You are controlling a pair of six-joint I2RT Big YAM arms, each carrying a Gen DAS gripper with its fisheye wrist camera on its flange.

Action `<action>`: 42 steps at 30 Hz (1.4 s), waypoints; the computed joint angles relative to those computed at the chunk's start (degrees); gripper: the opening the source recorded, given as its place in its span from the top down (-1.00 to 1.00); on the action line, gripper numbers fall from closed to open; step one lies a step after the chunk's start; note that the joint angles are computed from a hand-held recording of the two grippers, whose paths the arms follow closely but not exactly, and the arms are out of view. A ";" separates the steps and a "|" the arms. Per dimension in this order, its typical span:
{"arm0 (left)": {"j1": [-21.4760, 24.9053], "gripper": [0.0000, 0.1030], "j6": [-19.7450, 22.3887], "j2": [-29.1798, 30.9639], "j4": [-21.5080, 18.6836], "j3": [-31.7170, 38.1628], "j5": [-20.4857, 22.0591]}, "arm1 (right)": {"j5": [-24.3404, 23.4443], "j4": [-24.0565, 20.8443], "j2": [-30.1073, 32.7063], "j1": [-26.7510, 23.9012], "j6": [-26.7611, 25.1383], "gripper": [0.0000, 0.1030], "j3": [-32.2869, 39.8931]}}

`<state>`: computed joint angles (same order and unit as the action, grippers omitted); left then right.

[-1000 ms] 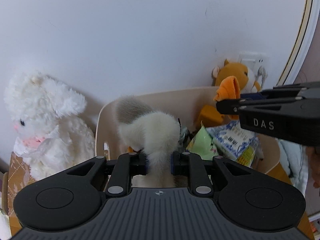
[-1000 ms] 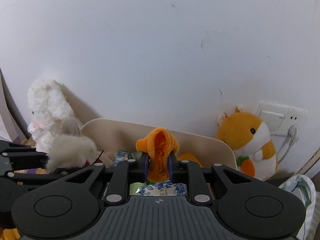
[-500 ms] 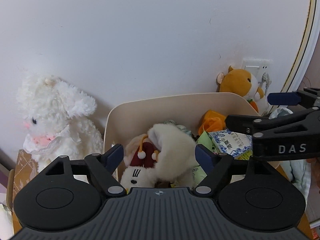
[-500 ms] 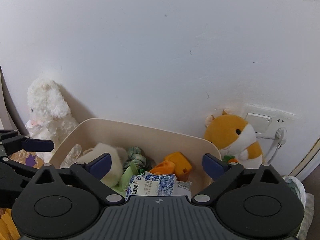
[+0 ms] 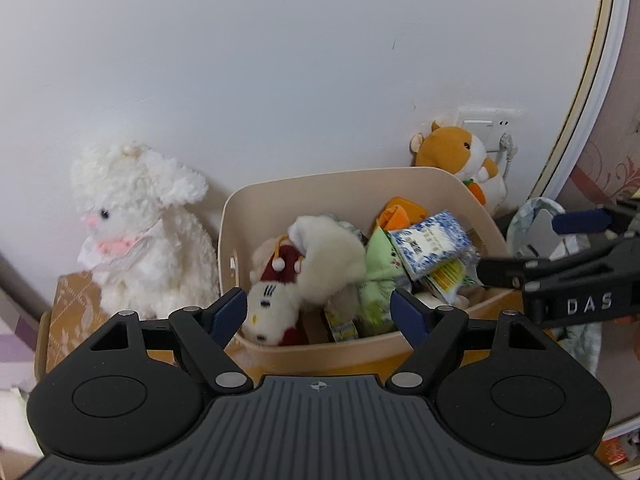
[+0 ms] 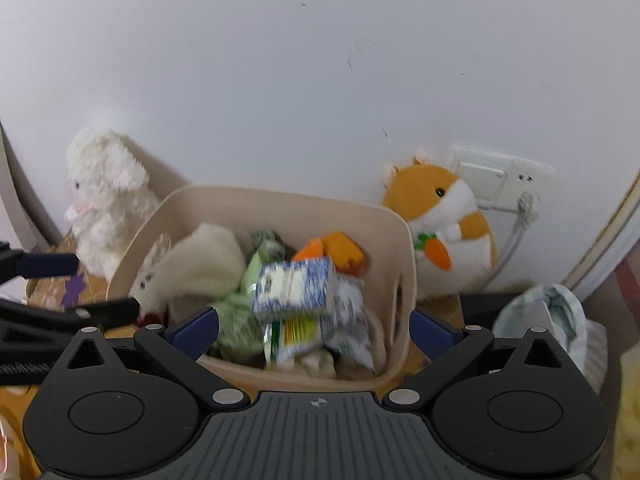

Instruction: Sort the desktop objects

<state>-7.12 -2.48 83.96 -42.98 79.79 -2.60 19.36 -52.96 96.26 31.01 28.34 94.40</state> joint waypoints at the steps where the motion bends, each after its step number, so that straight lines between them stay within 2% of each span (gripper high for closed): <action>1: -0.24 -0.56 -0.35 -0.81 -0.68 -0.22 -0.43 | -0.21 -0.68 -0.78 0.28 0.37 -1.00 -0.51; 4: -1.33 -0.56 -1.71 -3.60 -3.05 -0.93 -2.42 | 0.64 -2.57 -2.98 1.43 1.36 -1.00 -1.92; 7: -1.88 -0.56 -2.96 -6.27 -5.77 -1.51 -2.25 | 1.05 -2.84 -6.02 2.67 1.65 -1.00 -4.25; 12: -3.34 -0.56 -5.62 -12.05 -8.33 -4.21 -2.65 | 2.02 -3.55 -11.25 4.98 1.29 -1.00 -7.61; 17: -5.73 -0.57 -7.31 -17.06 -11.61 -6.36 -4.82 | 2.79 -6.44 -16.18 7.43 3.88 -1.00 -9.70; 23: -8.66 -0.57 -9.10 -23.88 -14.49 -9.29 -7.32 | 4.49 -8.23 -22.06 11.20 4.25 -1.00 -11.81; 32: -15.30 -0.60 -13.88 -31.45 -20.67 -11.42 -13.69 | 6.17 -13.13 -28.14 16.93 7.40 -1.00 -13.24; 42: -20.97 -0.62 -17.76 -37.14 -27.57 -11.32 -17.06 | 7.89 -16.61 -31.85 23.05 13.14 -1.00 -14.60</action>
<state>-28.09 -20.24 46.82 -70.55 68.47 -19.66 27.25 -69.57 64.40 54.06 41.48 79.80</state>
